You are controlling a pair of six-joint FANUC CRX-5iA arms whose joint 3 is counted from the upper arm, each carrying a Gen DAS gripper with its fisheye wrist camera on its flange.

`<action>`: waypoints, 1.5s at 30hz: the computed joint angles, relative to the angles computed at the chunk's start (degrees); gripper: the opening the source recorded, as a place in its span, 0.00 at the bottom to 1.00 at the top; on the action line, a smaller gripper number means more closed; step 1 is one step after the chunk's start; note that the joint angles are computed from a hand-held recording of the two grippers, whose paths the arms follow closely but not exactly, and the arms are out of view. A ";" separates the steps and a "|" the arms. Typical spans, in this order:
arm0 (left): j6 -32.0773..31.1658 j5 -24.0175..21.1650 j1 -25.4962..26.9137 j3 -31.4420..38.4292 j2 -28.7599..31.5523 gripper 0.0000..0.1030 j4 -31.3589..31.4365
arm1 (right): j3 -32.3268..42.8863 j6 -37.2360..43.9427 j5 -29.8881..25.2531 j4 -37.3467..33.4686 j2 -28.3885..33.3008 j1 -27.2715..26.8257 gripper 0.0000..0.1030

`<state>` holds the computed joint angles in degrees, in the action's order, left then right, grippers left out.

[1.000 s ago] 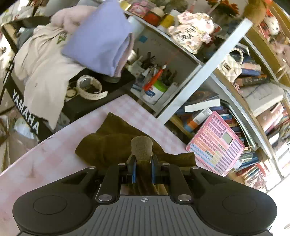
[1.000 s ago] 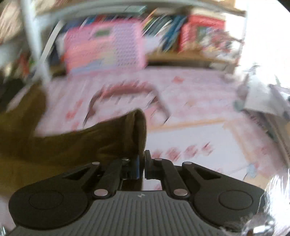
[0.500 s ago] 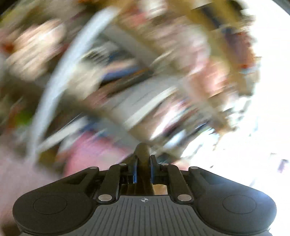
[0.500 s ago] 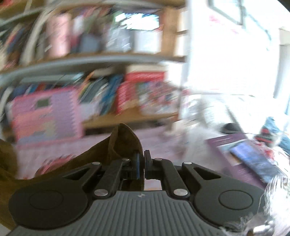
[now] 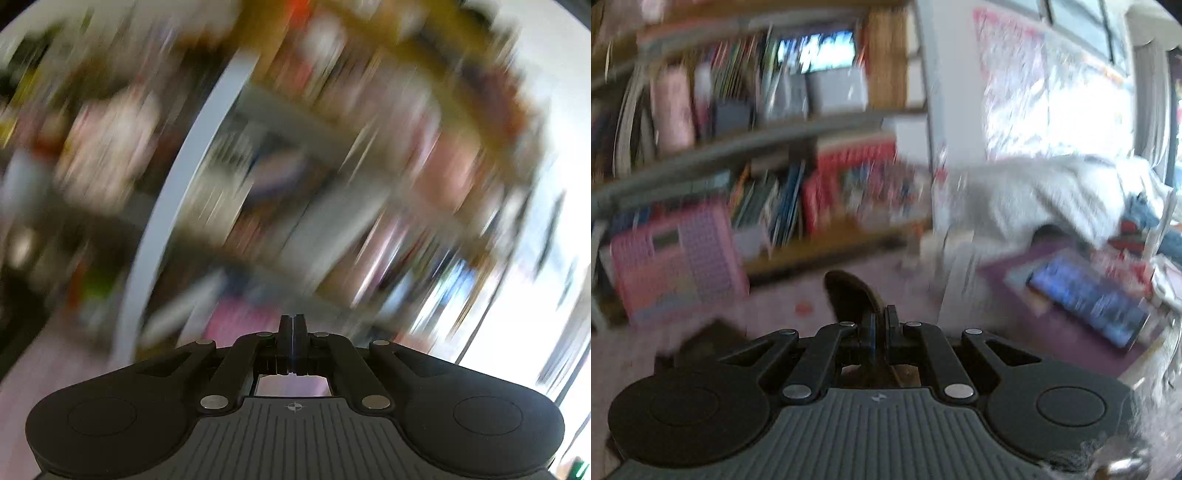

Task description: Fold clothes

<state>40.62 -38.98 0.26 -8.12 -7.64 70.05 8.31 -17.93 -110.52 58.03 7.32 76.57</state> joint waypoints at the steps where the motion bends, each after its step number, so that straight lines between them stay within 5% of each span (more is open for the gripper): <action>1: 4.35 -3.37 1.45 -0.35 0.06 0.00 -6.87 | 0.31 -0.01 0.85 -1.73 0.47 0.03 0.04; 4: 14.67 -11.48 1.80 1.17 2.03 0.00 -23.68 | 0.93 -0.38 3.14 -6.42 1.62 0.23 0.04; 7: 21.26 -17.13 -1.24 3.14 3.75 0.04 -33.88 | 0.49 -2.02 4.21 -9.44 1.67 1.03 0.05; 10: 23.45 -19.60 -5.53 4.98 5.97 0.16 -36.85 | -0.61 -3.66 4.71 -11.36 0.89 1.97 0.05; 15: 24.57 -17.81 -12.33 7.27 8.54 0.65 -36.63 | -3.80 -6.15 5.66 -13.12 -1.51 3.81 0.05; 21: 31.29 -16.19 -20.17 15.63 14.85 0.73 -38.40 | -8.82 -11.67 6.82 -15.57 -5.38 5.94 0.05; 29: 50.43 -21.32 -31.60 39.62 28.24 0.73 -63.88 | -12.34 -14.54 8.71 -15.41 -8.12 7.87 0.05; 32: 55.76 -24.16 -32.58 43.85 30.94 0.73 -68.63 | -12.98 -15.28 8.58 -15.15 -8.77 8.42 0.05; 34: 57.54 -24.27 -32.35 43.71 31.01 0.59 -69.65 | -13.31 -15.58 8.18 -15.14 -9.20 8.71 0.05; 35: 57.26 -23.63 -31.77 42.55 30.39 0.27 -69.28 | -13.44 -15.73 7.97 -15.13 -9.36 8.80 0.05; 36: 56.59 -22.39 -30.45 40.48 29.48 0.15 -67.04 | -13.53 -15.89 7.77 -15.11 -9.47 8.87 0.05; 45: 45.99 -6.83 -10.38 10.30 7.72 0.09 -41.27 | -12.74 -10.54 9.53 -13.74 -9.29 7.56 0.04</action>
